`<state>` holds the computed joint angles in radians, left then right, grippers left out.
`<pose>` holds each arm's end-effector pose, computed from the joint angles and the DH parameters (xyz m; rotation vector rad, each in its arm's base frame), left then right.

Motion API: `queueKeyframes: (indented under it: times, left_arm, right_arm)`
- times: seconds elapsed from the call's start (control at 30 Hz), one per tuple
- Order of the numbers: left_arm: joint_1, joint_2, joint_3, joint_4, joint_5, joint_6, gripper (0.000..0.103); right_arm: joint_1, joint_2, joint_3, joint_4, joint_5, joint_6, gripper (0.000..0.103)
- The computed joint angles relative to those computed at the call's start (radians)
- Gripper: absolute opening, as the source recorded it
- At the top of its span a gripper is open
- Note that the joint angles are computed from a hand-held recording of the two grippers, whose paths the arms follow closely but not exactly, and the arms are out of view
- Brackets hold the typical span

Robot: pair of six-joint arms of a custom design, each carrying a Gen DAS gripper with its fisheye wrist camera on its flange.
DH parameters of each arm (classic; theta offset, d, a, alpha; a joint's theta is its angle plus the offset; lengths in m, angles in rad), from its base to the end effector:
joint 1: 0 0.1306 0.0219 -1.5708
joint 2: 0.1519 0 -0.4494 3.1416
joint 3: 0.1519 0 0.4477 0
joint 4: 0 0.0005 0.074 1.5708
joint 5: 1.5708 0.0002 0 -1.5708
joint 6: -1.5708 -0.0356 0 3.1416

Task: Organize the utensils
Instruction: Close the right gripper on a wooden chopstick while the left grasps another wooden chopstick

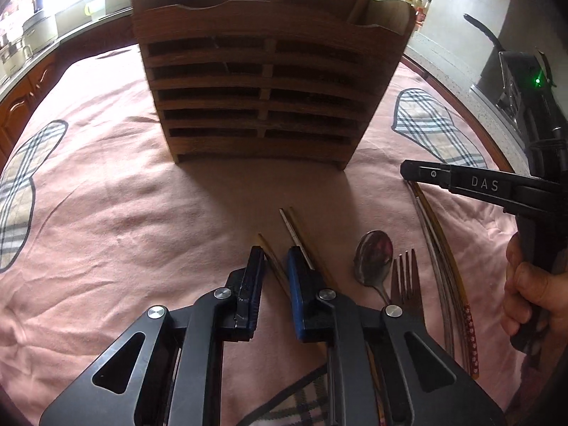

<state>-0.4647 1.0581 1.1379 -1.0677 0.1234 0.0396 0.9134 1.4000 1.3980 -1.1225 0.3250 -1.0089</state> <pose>0.3282 -0.1700 0.4954 0.5923 2.5173 -0.3482 0.3195 0.3944 0.4818 0.2220 2.6066 0.2409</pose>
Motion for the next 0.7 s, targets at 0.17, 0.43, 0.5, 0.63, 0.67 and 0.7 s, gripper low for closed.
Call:
queueKeyframes:
  times: [0.17,0.43,0.5,0.63,0.67,0.7]
  left_arm:
    - [0.012,0.01,0.014,-0.017,0.069,-0.04,0.005]
    - [0.123,0.003,0.017,-0.086,0.167,-0.098,0.005]
    - [0.123,0.008,0.02,-0.093,0.167,-0.105,0.005]
    - [0.075,0.019,0.032,-0.097,0.098,-0.123,0.009]
    - [0.059,0.026,0.038,-0.099,0.079,-0.13,0.01]
    - [0.052,0.027,0.041,-0.103,0.063,-0.15,0.011]
  right_arm:
    - [0.009,-0.065,-0.051,0.018,0.035,-0.066,0.006]
    - [0.023,-0.152,-0.117,0.037,0.059,-0.122,0.005]
    - [0.013,-0.143,-0.117,0.051,0.045,-0.115,0.005]
    - [0.016,-0.139,-0.112,0.065,0.042,-0.117,0.005]
    - [0.022,-0.133,-0.104,0.068,0.048,-0.118,0.005]
    - [0.031,-0.126,-0.095,0.064,0.062,-0.121,0.005]
